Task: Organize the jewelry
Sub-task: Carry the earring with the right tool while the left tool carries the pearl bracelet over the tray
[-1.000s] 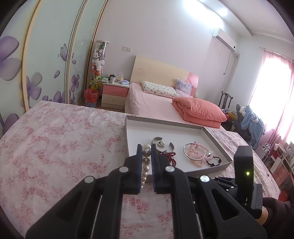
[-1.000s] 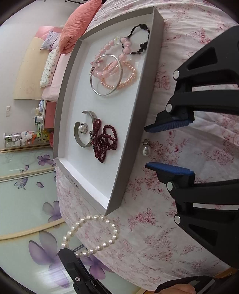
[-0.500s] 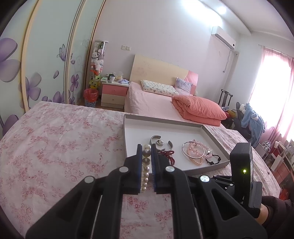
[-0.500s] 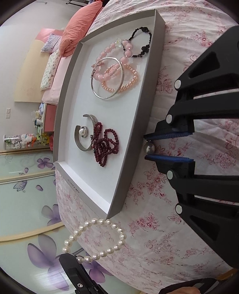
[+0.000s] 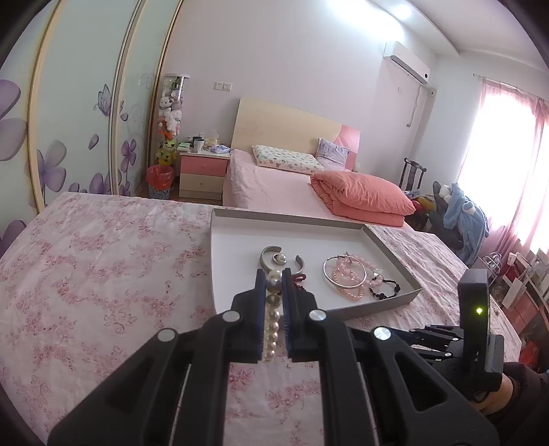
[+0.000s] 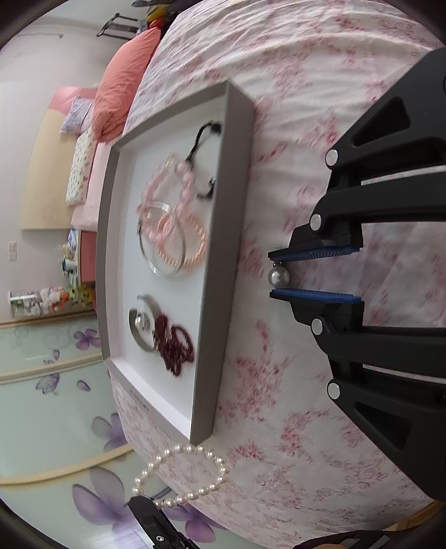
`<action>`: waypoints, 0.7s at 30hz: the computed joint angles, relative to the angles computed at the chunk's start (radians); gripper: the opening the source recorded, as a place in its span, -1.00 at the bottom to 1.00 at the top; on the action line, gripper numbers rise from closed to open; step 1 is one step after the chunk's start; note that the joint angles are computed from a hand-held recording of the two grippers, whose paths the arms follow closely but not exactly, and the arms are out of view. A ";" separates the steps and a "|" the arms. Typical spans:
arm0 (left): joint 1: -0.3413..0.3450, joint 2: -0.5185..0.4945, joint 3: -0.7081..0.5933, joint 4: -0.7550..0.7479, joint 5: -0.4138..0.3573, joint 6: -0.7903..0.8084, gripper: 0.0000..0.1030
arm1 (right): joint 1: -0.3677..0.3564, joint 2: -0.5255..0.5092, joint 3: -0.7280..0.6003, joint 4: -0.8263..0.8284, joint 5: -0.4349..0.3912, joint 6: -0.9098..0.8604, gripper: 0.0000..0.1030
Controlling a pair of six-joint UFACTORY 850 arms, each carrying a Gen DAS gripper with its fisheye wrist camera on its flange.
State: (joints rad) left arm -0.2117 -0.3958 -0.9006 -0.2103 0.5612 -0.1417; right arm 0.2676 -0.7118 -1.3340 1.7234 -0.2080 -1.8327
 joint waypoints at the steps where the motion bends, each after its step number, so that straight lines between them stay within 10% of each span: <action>1: -0.004 0.000 -0.001 -0.008 -0.002 0.008 -0.81 | -0.005 0.004 0.006 0.020 0.003 -0.013 -0.66; 21: -0.072 0.025 0.001 -0.163 0.000 0.158 -0.81 | -0.065 0.144 0.178 0.706 -0.195 -0.637 -0.66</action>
State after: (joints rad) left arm -0.2836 -0.3710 -0.8994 -0.3735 0.5607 0.0160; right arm 0.2031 -0.5681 -1.1561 2.4290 -0.4032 -2.4698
